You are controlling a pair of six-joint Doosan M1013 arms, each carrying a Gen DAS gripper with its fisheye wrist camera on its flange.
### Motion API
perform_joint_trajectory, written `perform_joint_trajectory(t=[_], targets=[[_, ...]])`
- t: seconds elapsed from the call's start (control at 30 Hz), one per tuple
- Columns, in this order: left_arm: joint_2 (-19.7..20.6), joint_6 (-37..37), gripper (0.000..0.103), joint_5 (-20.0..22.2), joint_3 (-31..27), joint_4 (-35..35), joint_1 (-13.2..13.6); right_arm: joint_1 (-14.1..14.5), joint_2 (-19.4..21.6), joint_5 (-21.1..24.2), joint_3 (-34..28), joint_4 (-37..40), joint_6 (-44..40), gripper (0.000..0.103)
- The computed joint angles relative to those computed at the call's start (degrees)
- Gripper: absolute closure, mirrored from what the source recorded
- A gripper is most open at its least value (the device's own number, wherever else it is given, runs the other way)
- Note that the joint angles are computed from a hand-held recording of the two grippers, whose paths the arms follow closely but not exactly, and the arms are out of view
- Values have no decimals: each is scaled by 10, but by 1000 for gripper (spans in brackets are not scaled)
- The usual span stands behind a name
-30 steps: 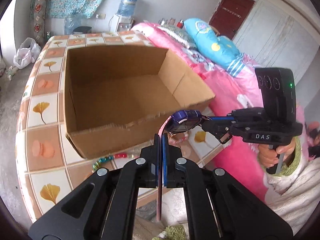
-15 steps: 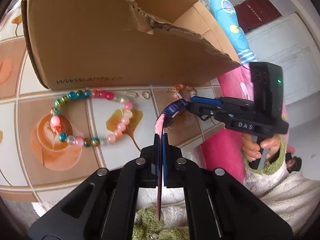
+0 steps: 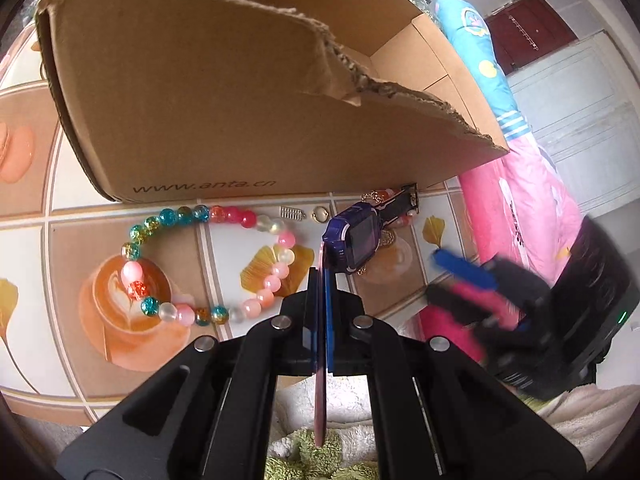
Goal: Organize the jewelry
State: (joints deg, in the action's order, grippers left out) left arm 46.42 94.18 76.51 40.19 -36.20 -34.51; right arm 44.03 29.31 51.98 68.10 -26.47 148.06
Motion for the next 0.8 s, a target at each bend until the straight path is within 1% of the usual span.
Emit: perform_joint_trajectory(t=[0.03, 0.1, 0.17, 0.23, 0.3, 0.33, 0.4, 0.63, 0.8], targets=[[0, 1, 101, 0, 1, -1, 1, 1, 9, 9, -8, 2, 2, 75], [2, 3, 101, 4, -4, -2, 3, -3, 15, 4, -7, 14, 3, 80], [4, 4, 101, 5, -6, -2, 2, -3, 26, 22, -16, 10, 4, 83], [3, 7, 101, 4, -6, -2, 3, 1, 29, 24, -18, 0, 11, 84], [4, 8, 101, 4, -6, -5, 4, -1, 32, 22, -21, -3, 4, 85], [4, 8, 101, 4, -6, -7, 4, 0, 37, 29, -29, -5, 0, 85], [4, 9, 101, 2, -6, -11, 5, -2, 45, 41, -41, 0, -11, 89], [4, 12, 101, 2, -5, -34, 9, -1, 47, 43, -38, -3, 11, 96], [3, 12, 101, 1, -3, -38, 12, -3, 50, 56, -47, -3, 28, 100]])
